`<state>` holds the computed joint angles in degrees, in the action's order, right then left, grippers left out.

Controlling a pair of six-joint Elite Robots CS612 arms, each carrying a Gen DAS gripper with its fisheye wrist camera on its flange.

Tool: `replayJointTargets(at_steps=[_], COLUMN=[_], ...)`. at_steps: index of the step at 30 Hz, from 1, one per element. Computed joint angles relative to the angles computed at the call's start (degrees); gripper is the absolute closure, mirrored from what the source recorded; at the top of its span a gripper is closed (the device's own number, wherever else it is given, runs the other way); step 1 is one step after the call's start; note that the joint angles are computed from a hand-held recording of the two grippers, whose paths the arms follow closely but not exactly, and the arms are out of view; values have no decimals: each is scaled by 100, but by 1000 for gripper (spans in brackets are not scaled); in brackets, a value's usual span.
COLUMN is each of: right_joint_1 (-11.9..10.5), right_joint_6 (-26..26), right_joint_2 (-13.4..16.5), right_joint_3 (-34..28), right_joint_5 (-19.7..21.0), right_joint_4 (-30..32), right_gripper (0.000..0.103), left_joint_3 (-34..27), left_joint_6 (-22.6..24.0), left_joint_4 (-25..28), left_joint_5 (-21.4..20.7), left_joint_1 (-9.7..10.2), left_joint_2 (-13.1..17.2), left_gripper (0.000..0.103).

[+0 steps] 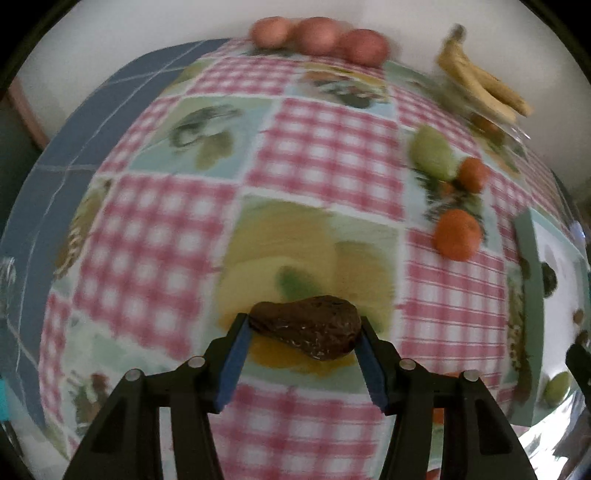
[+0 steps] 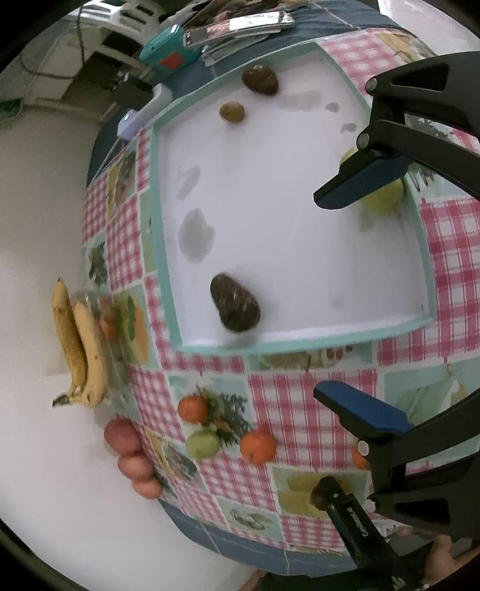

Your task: Organize fruits

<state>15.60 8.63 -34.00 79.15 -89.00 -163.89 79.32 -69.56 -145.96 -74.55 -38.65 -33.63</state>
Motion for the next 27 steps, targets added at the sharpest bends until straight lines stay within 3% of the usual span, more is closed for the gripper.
replayJointTargets(at_steps=[4,9,12,17,19,26,27], right_joint_1=[72,151,184,252,263,220,220], right_joint_6=[-209,-481,-641,-936,-963,-947,-957], right_joint_2=[-1,-1,1,53,80,159,168], right_joint_3=[-5,-25,-18,-117,-181,-320,-338], right_joint_5=[203,609,857,990,991,1333,1374], right_joint_4=[-102,-94,-81,244,495,1038,1094], right_gripper=[9,9,10,40,58,64,64], left_joint_3=[309,736,875,1076,1029,833,642], left_joint_6=[-393,-775,-991,-1180,-1174,-1237,-1202], left_joint_4=[152,-200,-116,-305,-218,21,94], left_joint_5=[71,29,71,68,76,96,90], left_joint_1=[19,44,42,42,30,-17,23], left_joint_2=[-171,-367,-461,-549,-539,-483,-363], left_gripper=[44,44,44,44,44,44,44])
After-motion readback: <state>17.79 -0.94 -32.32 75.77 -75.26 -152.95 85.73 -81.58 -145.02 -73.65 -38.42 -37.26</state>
